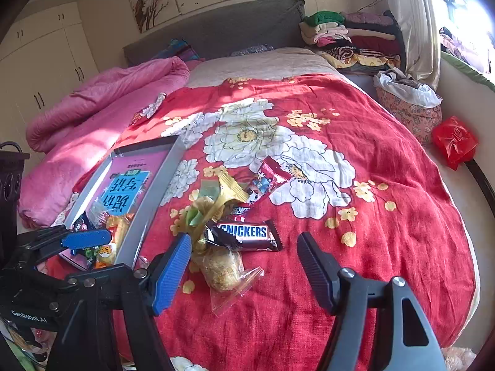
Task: Organize snacks
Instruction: 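Grasp the yellow snack bag with the left tool while the right tool grasps the Snickers bar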
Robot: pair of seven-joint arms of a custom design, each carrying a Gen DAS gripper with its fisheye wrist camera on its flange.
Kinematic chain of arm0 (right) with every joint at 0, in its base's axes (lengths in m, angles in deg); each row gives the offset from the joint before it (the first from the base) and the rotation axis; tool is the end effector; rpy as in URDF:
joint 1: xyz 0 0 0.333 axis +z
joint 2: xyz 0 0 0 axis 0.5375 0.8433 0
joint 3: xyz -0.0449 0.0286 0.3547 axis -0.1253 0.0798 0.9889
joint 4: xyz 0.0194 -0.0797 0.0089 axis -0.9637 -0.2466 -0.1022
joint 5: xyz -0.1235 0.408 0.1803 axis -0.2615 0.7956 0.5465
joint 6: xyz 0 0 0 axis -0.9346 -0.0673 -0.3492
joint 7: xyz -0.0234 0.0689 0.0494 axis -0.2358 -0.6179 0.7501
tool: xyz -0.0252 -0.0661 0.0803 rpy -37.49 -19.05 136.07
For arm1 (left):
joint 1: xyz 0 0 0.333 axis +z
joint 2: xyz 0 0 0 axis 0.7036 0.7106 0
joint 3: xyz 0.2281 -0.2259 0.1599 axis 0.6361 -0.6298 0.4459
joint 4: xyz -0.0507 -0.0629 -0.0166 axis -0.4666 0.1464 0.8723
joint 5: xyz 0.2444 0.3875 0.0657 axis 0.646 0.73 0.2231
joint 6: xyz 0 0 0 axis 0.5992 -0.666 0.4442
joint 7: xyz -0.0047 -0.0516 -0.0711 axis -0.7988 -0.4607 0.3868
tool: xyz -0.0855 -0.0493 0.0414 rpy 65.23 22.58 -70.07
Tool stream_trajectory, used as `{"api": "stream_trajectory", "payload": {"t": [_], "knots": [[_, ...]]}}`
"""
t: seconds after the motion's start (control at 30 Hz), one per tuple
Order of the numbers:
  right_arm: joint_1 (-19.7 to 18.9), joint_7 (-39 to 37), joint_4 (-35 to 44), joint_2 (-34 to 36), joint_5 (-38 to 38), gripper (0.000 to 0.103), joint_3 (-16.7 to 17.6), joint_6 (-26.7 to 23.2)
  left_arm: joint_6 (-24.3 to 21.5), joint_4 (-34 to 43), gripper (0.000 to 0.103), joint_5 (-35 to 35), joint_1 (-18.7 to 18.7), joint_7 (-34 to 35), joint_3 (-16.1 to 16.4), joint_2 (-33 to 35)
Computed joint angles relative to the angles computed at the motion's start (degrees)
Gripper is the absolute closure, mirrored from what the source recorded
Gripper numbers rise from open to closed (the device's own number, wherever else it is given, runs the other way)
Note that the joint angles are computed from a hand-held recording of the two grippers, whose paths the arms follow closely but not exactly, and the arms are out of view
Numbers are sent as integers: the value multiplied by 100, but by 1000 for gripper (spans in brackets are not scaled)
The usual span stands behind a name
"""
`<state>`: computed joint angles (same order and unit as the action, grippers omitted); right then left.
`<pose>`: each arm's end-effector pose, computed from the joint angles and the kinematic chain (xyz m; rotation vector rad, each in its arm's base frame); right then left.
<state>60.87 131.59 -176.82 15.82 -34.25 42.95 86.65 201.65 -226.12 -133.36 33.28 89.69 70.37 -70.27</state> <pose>0.5277 0.3495 0.3807 -1.8308 1.5881 -0.4317 0.5353 -0.1390 0.3931 -1.7157 2.2780 -0.8968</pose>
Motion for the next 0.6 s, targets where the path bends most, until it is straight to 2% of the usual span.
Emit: {"api": "stream_trajectory", "payload": {"t": [0.2, 0.3, 0.33, 0.37, 0.47, 0.6], "knots": [[-93, -704, 114, 153, 633, 32, 188, -496, -193, 397, 26, -12, 116, -44, -99, 463], [-90, -1072, 178, 240, 888, 32, 223, -615, -287, 558, 35, -51, 206, 26, -191, 640], [-104, -1266, 200, 276, 1028, 32, 257, -643, -346, 608, 43, -38, 240, 23, -217, 689], [-85, -1379, 232, 310, 1095, 32, 253, -680, -404, 657, 46, 9, 272, -4, -242, 742], [-7, -1681, 349, 422, 1196, 33, 226, -789, -527, 767, 51, 93, 364, -68, -310, 877], [70, -2017, 513, 590, 1381, 33, 186, -926, -794, 906, 53, -18, 494, -30, -366, 1013]]}}
